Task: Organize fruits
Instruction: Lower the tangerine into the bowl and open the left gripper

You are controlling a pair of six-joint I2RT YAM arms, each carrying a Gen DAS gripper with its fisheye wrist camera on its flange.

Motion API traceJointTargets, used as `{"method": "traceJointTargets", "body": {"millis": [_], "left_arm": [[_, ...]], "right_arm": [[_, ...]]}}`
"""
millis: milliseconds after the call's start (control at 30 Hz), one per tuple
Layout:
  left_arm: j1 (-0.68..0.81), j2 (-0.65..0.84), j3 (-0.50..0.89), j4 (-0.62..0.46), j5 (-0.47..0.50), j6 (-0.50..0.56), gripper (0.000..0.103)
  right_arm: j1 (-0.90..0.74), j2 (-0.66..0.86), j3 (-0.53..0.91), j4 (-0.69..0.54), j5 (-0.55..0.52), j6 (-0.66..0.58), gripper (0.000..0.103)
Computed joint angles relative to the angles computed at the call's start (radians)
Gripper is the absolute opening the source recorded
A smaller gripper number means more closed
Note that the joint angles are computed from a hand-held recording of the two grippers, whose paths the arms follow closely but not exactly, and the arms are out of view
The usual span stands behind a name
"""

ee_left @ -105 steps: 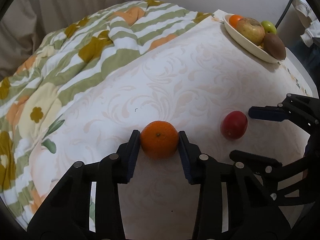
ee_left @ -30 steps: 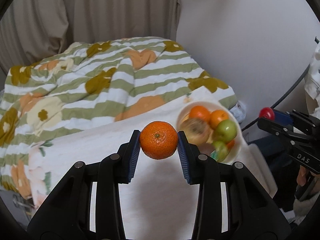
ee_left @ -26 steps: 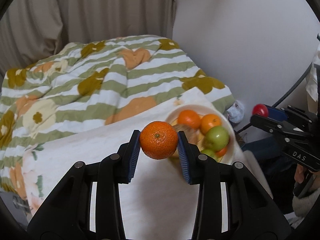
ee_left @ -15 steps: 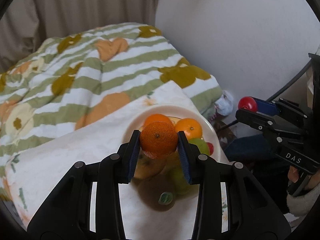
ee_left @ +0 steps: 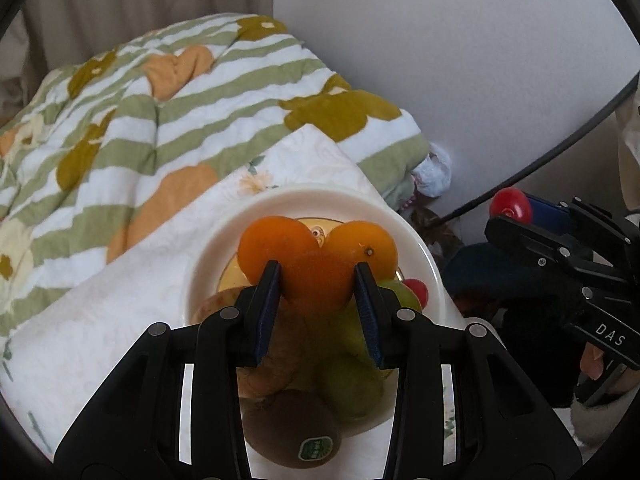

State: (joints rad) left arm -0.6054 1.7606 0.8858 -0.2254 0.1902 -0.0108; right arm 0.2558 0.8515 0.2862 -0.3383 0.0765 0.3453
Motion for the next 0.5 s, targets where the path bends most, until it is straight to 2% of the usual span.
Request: {"method": "traceJointTargets", "body": {"millis": [133, 433, 467, 500], "left_arm": [[0.018, -0.006, 0.011, -0.010, 0.009, 0.012, 0.044], [0.034, -0.076, -0.013, -0.032, -0.043, 0.032, 0.047], [0.039, -0.089, -0.020, -0.036, -0.042, 0.034, 0.059], [0.046, -0.105, -0.030, -0.037, -0.038, 0.036, 0.082]], "right_arm": [[0.004, -0.013, 0.000, -0.014, 0.010, 0.017, 0.033], [0.013, -0.024, 0.006, -0.028, 0.017, 0.027, 0.033], [0.015, -0.025, 0.009, -0.031, 0.016, 0.025, 0.033], [0.018, -0.024, 0.011, -0.031, 0.017, 0.025, 0.033]]}}
